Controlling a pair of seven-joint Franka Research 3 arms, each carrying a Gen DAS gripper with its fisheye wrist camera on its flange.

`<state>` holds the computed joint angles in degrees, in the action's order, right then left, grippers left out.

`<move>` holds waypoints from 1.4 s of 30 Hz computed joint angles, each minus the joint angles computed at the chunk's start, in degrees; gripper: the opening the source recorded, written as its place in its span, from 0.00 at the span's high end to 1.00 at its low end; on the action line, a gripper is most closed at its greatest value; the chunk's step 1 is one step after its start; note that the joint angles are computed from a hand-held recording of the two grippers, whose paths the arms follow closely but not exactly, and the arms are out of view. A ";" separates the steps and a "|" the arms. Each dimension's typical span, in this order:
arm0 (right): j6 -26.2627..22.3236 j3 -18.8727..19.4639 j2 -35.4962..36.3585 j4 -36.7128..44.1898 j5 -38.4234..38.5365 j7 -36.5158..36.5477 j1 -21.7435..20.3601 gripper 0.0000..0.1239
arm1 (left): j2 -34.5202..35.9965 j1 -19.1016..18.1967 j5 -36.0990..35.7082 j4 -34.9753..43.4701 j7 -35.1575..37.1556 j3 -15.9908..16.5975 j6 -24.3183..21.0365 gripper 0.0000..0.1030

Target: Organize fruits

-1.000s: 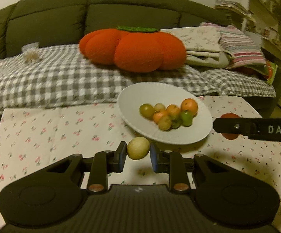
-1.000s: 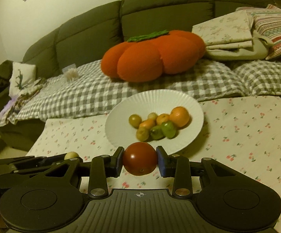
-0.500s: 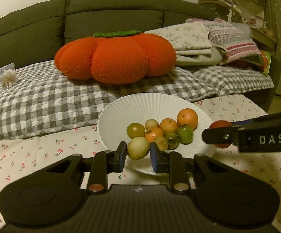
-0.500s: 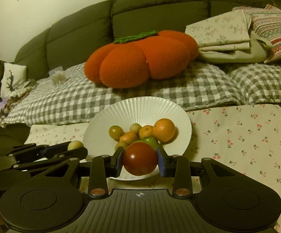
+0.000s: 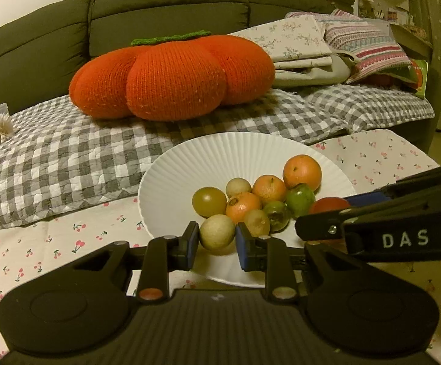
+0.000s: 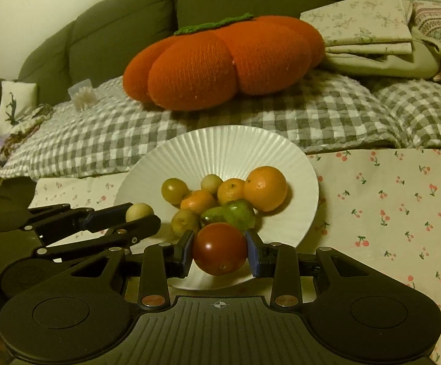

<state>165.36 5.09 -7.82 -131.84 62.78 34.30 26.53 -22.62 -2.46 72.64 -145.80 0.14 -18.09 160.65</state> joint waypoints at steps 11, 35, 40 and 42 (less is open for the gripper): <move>1.24 -0.59 -0.11 0.05 4.32 -1.47 0.32 0.55 | -3.34 -0.90 -0.96 -1.88 -0.05 -0.04 -1.38 0.39; -3.43 -1.36 -30.24 -20.01 -14.21 21.35 1.84 0.36 | -29.29 -16.20 -42.54 -8.77 3.04 -7.66 -30.27 0.07; -5.68 0.86 -37.15 -23.85 -21.92 28.58 -0.05 0.33 | -31.02 -19.54 -44.46 -8.71 1.15 -8.32 -34.42 0.04; -7.00 0.56 -39.35 -24.89 -23.84 30.90 -0.01 0.29 | -31.80 -20.72 -45.13 -8.82 0.32 -8.36 -35.49 0.03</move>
